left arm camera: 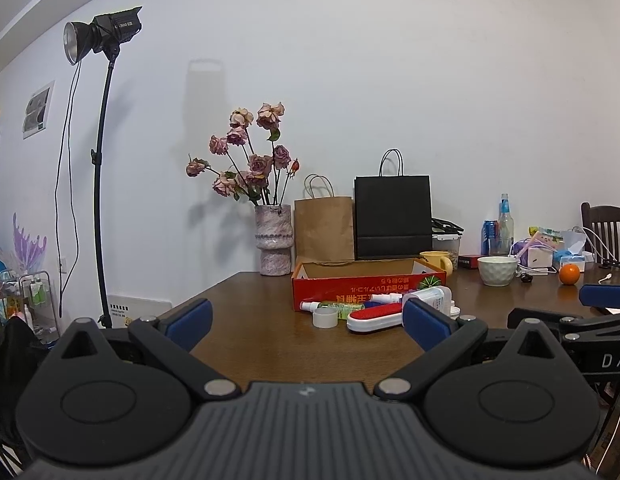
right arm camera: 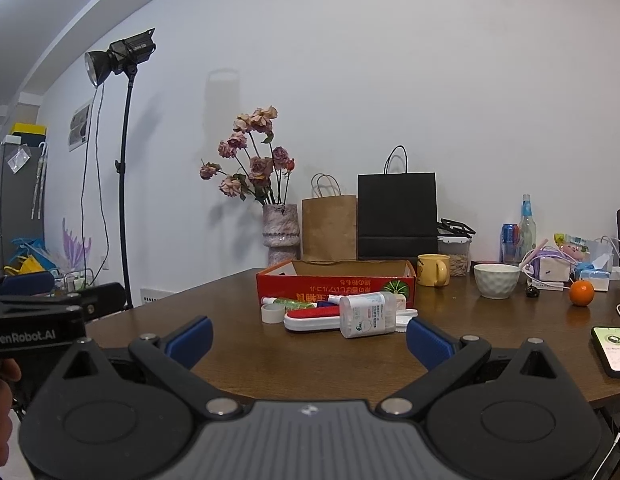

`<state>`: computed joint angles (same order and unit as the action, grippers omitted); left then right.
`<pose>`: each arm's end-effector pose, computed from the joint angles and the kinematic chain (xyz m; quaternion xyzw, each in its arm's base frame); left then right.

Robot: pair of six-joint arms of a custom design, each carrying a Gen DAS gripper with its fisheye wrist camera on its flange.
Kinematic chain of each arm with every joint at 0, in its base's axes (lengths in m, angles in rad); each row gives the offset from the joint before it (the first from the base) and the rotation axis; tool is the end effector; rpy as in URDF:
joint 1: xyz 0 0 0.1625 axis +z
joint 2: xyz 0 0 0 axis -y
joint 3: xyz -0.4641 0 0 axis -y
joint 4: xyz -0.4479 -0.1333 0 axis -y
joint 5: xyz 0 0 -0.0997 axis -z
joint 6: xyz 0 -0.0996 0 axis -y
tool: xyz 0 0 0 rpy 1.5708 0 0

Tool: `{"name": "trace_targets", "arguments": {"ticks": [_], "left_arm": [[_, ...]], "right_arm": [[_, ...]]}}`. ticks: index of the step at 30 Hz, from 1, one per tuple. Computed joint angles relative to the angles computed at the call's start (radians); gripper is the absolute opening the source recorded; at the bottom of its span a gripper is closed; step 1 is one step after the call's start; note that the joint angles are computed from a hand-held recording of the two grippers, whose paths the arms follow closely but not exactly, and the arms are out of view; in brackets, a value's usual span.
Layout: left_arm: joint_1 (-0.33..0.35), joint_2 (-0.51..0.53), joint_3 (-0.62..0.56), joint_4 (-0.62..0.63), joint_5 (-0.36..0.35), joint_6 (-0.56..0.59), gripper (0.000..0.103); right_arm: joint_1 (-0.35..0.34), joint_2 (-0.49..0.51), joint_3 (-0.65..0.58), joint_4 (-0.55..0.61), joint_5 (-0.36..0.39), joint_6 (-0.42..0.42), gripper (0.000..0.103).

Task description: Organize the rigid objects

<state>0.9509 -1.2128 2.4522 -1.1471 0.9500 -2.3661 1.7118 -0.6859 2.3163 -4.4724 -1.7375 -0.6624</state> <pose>-0.0650 -0.4203 0.0669 0.2944 0.6714 -0.6221 0.2749 0.1797 -0.4348 0.0756 0.2680 -0.7574 0.5543 0.2172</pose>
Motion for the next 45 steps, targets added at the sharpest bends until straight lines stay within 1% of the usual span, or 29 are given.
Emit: {"name": "trace_targets", "arguments": {"ticks": [2, 4, 6, 8, 13, 17, 19, 22, 23, 25, 27, 29, 30, 32, 35, 37, 39, 40, 41, 42, 43, 45], "left_arm": [[0.000, -0.001, -0.001, 0.004, 0.000, -0.002, 0.103], [0.007, -0.004, -0.011, 0.035, 0.005, -0.016, 0.103], [0.023, -0.003, -0.033, 0.082, 0.016, -0.039, 0.103], [0.046, 0.007, -0.057, 0.103, 0.032, -0.050, 0.103], [0.099, 0.055, -0.164, 0.221, 0.053, -0.071, 0.103], [0.134, 0.111, -0.276, 0.335, 0.070, -0.115, 0.103], [0.148, 0.140, -0.328, 0.365, 0.076, -0.131, 0.103], [0.166, 0.190, -0.438, 0.471, 0.077, -0.159, 0.103], [0.169, 0.207, -0.471, 0.500, 0.071, -0.168, 0.103], [0.182, 0.242, -0.535, 0.556, 0.095, -0.180, 0.103], [0.192, 0.283, -0.600, 0.593, 0.109, -0.165, 0.103], [0.198, 0.330, -0.672, 0.621, 0.082, -0.144, 0.103], [0.203, 0.350, -0.711, 0.651, 0.072, -0.149, 0.103], [0.213, 0.382, -0.789, 0.745, 0.080, -0.209, 0.103], [0.226, 0.422, -0.881, 0.865, 0.144, -0.305, 0.103], [0.227, 0.452, -0.934, 0.922, 0.175, -0.339, 0.097], [0.224, 0.495, -1.012, 1.009, 0.194, -0.409, 0.074], [0.227, 0.519, -1.060, 1.067, 0.228, -0.454, 0.071], [0.232, 0.538, -1.094, 1.105, 0.266, -0.487, 0.071], [0.235, 0.560, -1.131, 1.142, 0.290, -0.516, 0.067], [0.236, 0.587, -1.172, 1.186, 0.294, -0.540, 0.064], [0.240, 0.635, -1.247, 1.266, 0.304, -0.581, 0.044]], "right_arm": [[-0.001, -0.001, 0.000, 0.006, 0.001, 0.000, 0.103], [-0.006, -0.005, 0.000, 0.019, 0.004, 0.000, 0.103], [-0.014, -0.010, -0.008, 0.042, -0.002, -0.009, 0.103], [-0.023, -0.012, -0.022, 0.065, -0.017, -0.015, 0.103], [-0.059, -0.019, -0.081, 0.145, -0.047, -0.011, 0.103], [-0.086, -0.034, -0.156, 0.261, -0.064, 0.013, 0.103], [-0.097, -0.041, -0.192, 0.309, -0.053, 0.014, 0.103], [-0.110, -0.044, -0.264, 0.396, -0.043, 0.014, 0.103], [-0.118, -0.049, -0.285, 0.438, -0.025, 0.012, 0.103], [-0.127, -0.055, -0.330, 0.531, -0.009, 0.020, 0.103], [-0.128, -0.062, -0.384, 0.671, -0.032, 0.035, 0.103], [-0.128, -0.049, -0.442, 0.743, -0.066, 0.053, 0.103], [-0.131, -0.040, -0.465, 0.756, -0.066, 0.061, 0.103], [-0.141, -0.029, -0.513, 0.799, -0.048, 0.081, 0.103], [-0.156, -0.006, -0.597, 0.863, -0.020, 0.123, 0.100], [-0.163, 0.007, -0.654, 0.923, -0.021, 0.156, 0.090], [-0.174, 0.013, -0.701, 0.999, 0.004, 0.196, 0.071], [-0.179, 0.016, -0.719, 1.027, 0.016, 0.205, 0.068], [-0.185, 0.022, -0.746, 1.070, 0.024, 0.218, 0.060], [-0.189, 0.026, -0.764, 1.103, 0.027, 0.229, 0.056], [-0.198, 0.026, -0.773, 1.125, 0.059, 0.246, 0.053], [-0.223, 0.012, -0.781, 1.205, 0.150, 0.301, 0.042]]}}
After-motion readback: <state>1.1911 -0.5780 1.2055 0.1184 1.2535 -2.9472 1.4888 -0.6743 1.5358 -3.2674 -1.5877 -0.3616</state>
